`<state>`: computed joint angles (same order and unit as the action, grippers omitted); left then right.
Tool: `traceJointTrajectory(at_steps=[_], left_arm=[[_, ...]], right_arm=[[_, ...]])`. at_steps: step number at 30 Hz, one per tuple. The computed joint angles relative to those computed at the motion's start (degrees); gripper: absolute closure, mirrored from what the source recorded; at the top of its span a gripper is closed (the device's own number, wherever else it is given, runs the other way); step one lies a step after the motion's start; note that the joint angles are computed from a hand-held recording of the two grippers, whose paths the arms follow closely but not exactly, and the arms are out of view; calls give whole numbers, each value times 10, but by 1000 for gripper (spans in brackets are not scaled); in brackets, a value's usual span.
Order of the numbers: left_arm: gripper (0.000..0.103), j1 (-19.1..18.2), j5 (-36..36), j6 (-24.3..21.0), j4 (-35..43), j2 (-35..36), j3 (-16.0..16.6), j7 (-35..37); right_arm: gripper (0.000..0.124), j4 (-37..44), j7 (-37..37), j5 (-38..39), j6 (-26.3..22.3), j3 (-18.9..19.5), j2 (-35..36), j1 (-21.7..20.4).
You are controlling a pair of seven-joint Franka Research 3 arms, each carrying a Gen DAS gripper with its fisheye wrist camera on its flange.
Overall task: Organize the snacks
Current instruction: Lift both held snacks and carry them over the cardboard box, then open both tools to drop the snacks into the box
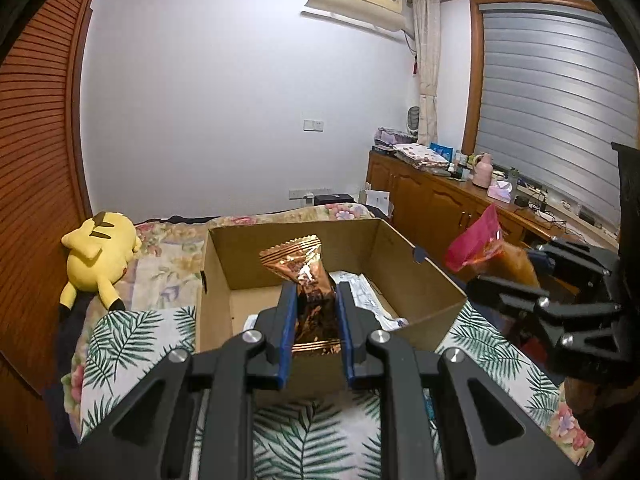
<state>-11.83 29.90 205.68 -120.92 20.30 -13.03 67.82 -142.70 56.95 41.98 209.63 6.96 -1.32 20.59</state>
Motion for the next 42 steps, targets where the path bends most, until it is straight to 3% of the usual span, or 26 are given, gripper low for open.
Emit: traceJointTrajectory(at_steps=[9,12,16,20,28,31,39,42], left_arm=[[86,11,12,-48,107,89,-15,1],[86,37,35,-80,153,123,-47,-3],[86,86,59,-140,211,169,-117,14],[86,102,46,-206,256,203,-161,68],[85,96,-21,-320,336,265,-194,155],[85,83,-45,-344,352,275,-187,173],[85,46,-94,-335,340,261,-147,196],[79,36,-114,-333,339,258,-135,209]], right_arm=[[84,31,108,-138,-20,-31,58,-37],[84,64,85,-130,-28,-42,89,-38],[84,105,111,-164,-45,-45,125,-58],[84,133,151,-203,-62,-39,153,-85],[84,162,218,-255,-95,-26,190,-120],[84,173,219,-249,-111,-34,202,-113],[84,185,220,-247,-146,-34,208,-114],[84,192,223,-251,-155,-29,213,-122]])
